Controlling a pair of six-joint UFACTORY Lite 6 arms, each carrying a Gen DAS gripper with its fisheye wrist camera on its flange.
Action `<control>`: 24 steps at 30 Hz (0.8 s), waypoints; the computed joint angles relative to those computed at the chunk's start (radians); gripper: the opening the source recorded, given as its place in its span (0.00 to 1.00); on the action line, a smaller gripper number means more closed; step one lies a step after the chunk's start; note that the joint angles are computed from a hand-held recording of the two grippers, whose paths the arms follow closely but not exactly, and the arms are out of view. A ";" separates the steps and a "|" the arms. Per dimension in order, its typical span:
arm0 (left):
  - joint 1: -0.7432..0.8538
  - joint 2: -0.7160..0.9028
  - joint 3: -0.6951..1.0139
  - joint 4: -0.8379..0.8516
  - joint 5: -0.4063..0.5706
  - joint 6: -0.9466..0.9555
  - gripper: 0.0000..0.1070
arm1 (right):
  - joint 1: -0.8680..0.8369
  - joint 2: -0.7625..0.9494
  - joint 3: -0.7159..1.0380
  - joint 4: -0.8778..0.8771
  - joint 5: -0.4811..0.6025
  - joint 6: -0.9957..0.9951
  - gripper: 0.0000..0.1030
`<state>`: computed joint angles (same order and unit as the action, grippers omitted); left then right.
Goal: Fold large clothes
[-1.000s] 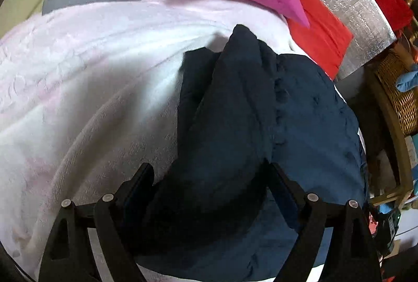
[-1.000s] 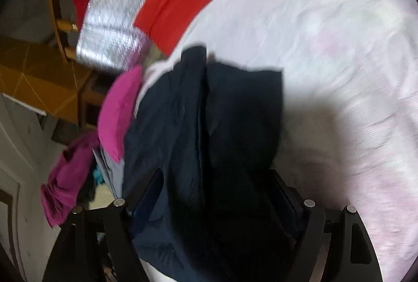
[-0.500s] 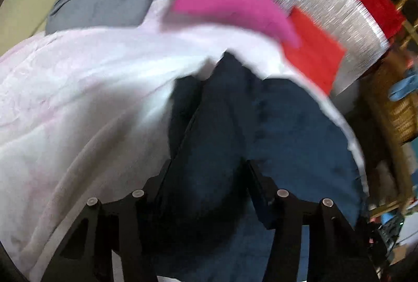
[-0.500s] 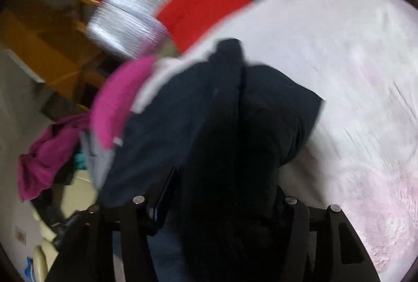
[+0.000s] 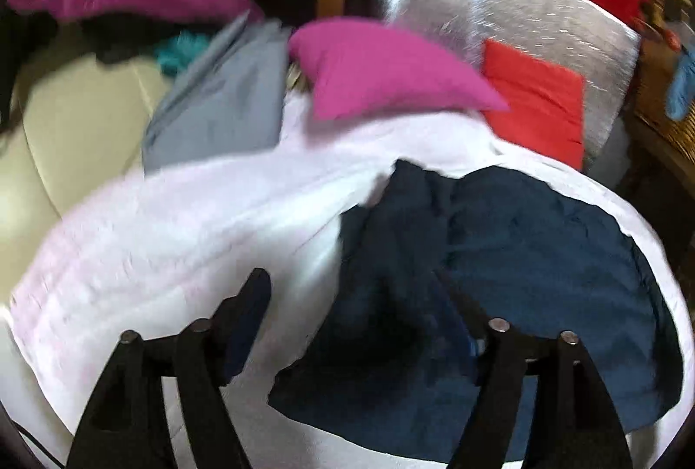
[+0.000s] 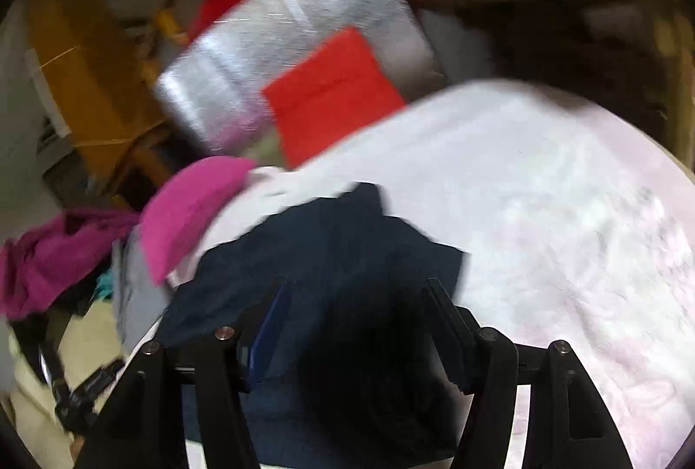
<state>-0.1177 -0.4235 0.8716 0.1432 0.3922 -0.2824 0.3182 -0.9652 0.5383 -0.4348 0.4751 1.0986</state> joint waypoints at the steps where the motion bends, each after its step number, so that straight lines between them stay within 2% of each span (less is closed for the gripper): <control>1: -0.046 -0.009 -0.009 0.081 -0.001 -0.071 0.71 | 0.048 0.046 0.009 -0.022 -0.014 0.030 0.47; 3: -0.133 -0.015 -0.017 0.203 0.014 -0.169 0.71 | 0.075 0.150 0.026 -0.007 -0.036 0.047 0.47; 5: -0.219 0.000 -0.017 0.304 0.049 -0.246 0.71 | 0.032 0.235 0.033 0.132 -0.061 -0.066 0.47; 8: -0.289 0.062 0.005 0.318 0.070 -0.261 0.71 | -0.004 0.379 0.054 0.244 -0.106 -0.152 0.47; 13: -0.357 0.097 0.002 0.374 0.095 -0.360 0.71 | -0.032 0.366 0.022 0.324 -0.133 -0.240 0.47; 17: -0.357 0.119 -0.001 0.383 0.082 -0.381 0.71 | -0.090 0.364 -0.022 0.543 -0.186 -0.472 0.46; 21: -0.368 0.125 -0.007 0.408 0.084 -0.412 0.72 | -0.097 0.429 -0.002 0.588 -0.220 -0.531 0.44; 24: -0.382 0.145 -0.006 0.460 0.087 -0.463 0.73 | -0.136 0.441 -0.004 0.779 -0.220 -0.733 0.43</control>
